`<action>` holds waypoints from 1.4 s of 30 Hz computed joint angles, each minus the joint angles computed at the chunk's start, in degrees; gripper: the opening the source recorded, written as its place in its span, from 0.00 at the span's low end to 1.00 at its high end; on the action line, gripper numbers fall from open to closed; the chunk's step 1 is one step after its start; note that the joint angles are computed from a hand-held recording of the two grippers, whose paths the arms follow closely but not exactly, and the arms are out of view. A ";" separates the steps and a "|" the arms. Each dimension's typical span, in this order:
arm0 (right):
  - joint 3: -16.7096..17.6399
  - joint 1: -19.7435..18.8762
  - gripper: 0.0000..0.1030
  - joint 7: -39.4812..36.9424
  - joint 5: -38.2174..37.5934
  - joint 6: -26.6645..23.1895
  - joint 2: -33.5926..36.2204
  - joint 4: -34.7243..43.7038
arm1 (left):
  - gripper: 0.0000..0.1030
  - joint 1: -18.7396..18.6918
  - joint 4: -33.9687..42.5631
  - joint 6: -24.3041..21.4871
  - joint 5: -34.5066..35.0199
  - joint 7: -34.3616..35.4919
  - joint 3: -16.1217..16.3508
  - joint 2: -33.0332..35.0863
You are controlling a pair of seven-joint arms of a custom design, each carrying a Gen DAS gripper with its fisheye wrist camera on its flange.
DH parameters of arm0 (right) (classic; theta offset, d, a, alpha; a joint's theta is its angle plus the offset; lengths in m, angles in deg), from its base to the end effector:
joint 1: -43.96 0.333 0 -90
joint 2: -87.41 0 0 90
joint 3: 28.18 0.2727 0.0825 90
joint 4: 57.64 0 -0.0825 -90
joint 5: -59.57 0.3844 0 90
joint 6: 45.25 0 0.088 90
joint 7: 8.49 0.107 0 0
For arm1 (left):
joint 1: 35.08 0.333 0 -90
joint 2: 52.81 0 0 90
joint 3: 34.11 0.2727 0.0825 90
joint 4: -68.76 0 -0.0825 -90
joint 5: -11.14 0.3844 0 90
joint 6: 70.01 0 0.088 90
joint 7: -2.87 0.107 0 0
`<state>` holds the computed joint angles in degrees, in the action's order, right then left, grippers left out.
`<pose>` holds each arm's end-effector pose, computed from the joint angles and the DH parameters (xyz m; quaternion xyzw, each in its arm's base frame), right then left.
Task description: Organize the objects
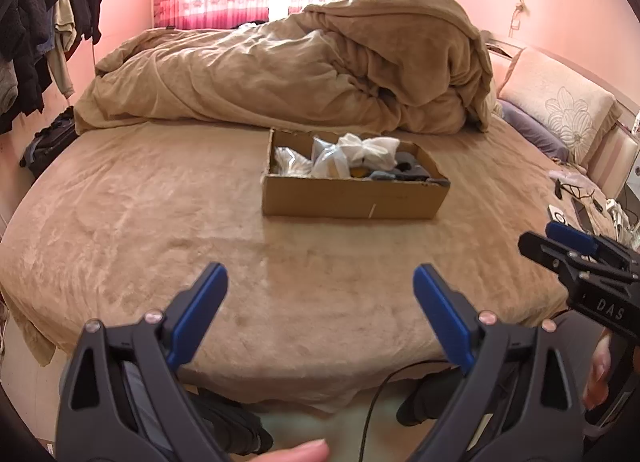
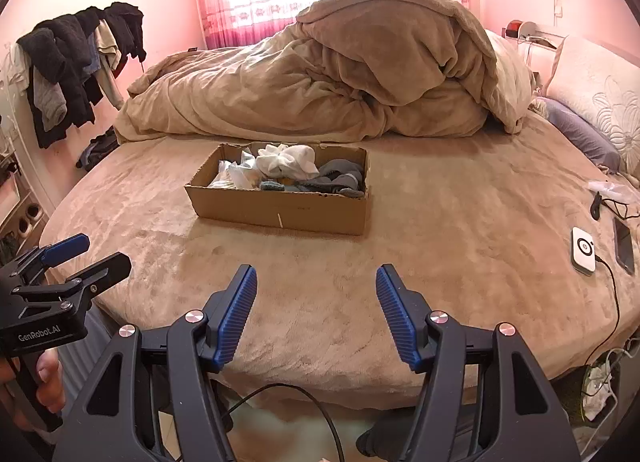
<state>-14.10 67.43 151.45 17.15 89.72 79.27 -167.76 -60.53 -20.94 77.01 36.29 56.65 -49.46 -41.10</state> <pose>0.4532 0.3457 0.5749 -0.5831 0.6940 -0.2900 0.3071 0.5102 -0.4270 0.5794 -0.5325 0.7376 -0.3640 0.1997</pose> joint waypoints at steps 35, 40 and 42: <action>0.00 0.05 0.63 -0.72 0.60 0.09 0.00 0.16 | 0.92 -0.60 0.69 -0.53 0.37 -0.18 -0.09 0.37; -0.01 0.08 0.63 -0.68 0.52 -0.01 0.02 0.20 | 0.92 -0.70 1.32 -0.80 0.18 0.18 -0.13 0.82; -0.04 0.10 0.63 -0.78 0.67 -0.05 0.00 0.21 | 0.92 -0.75 1.69 -0.92 0.06 0.43 -0.14 1.08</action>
